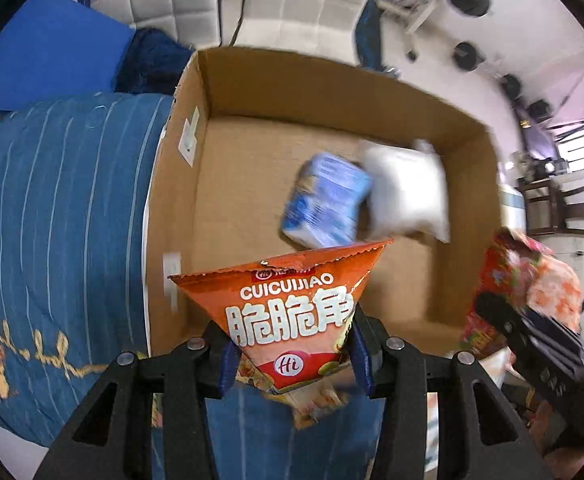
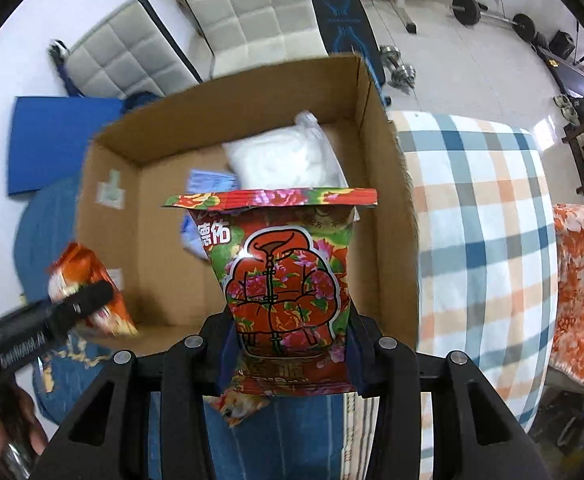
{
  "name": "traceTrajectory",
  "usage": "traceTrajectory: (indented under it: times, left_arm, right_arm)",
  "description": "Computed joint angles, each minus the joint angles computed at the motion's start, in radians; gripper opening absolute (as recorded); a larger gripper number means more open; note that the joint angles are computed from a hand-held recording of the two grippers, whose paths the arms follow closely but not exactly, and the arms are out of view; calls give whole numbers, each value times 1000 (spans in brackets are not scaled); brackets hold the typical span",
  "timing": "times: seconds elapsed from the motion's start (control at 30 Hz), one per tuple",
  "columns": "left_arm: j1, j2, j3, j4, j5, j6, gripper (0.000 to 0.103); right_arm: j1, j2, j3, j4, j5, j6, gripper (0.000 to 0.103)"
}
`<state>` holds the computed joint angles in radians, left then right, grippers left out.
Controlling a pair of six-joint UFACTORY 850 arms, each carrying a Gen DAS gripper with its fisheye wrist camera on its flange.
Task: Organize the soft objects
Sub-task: 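Carry both snack bags into the box and open both tools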
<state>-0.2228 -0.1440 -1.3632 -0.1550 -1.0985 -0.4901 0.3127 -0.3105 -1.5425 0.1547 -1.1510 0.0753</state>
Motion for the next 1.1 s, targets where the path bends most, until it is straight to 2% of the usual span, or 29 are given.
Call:
traceTrajectory:
  times: [0.2,0.4,0.7,1.1]
  left_arm:
    - [41,-180,-112,21,-44,69,42]
    - [64,-277,-171,-1,-71,104,42]
    - [89,-358,-228,-10,-101,134,43]
    - [129,-383,-250,-42,-117,187,43]
  right_arm:
    - [19,-118,-55,-74,-15,32,46]
    - [26,-166,-48,-81,-26,28,46]
    - [29,-224,-67,-67,-60,11,46]
    - [30,-314,-133,-98,-98,9,47]
